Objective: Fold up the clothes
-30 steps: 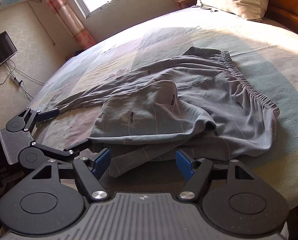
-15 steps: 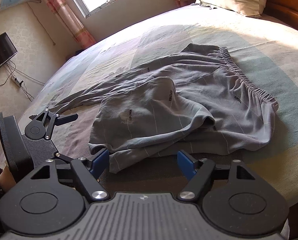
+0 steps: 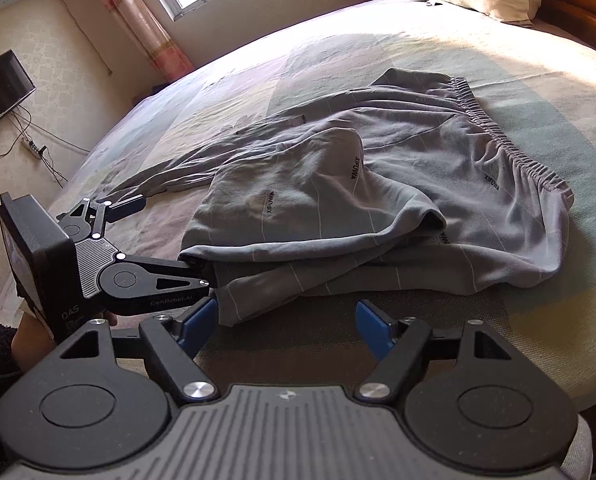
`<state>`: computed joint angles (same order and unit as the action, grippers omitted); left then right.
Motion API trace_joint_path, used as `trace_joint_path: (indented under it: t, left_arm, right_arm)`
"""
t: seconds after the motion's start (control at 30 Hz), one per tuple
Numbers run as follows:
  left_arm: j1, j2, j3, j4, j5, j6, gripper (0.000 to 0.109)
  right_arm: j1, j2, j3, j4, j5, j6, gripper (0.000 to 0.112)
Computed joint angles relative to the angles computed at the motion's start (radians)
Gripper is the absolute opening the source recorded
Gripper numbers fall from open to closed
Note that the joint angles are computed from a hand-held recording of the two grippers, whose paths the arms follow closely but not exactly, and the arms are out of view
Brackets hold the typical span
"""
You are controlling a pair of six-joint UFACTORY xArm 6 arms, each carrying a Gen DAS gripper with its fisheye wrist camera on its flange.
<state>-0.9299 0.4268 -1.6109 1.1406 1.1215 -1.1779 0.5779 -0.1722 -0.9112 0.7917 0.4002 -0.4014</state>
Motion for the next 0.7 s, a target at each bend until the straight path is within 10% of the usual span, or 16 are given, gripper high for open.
trace_joint_path:
  t: [0.7]
  left_arm:
    - [0.030, -0.158, 0.163, 0.021, -0.039, -0.346, 0.102]
  right_arm:
    - [0.016, -0.013, 0.014, 0.002, -0.010, 0.004, 0.082]
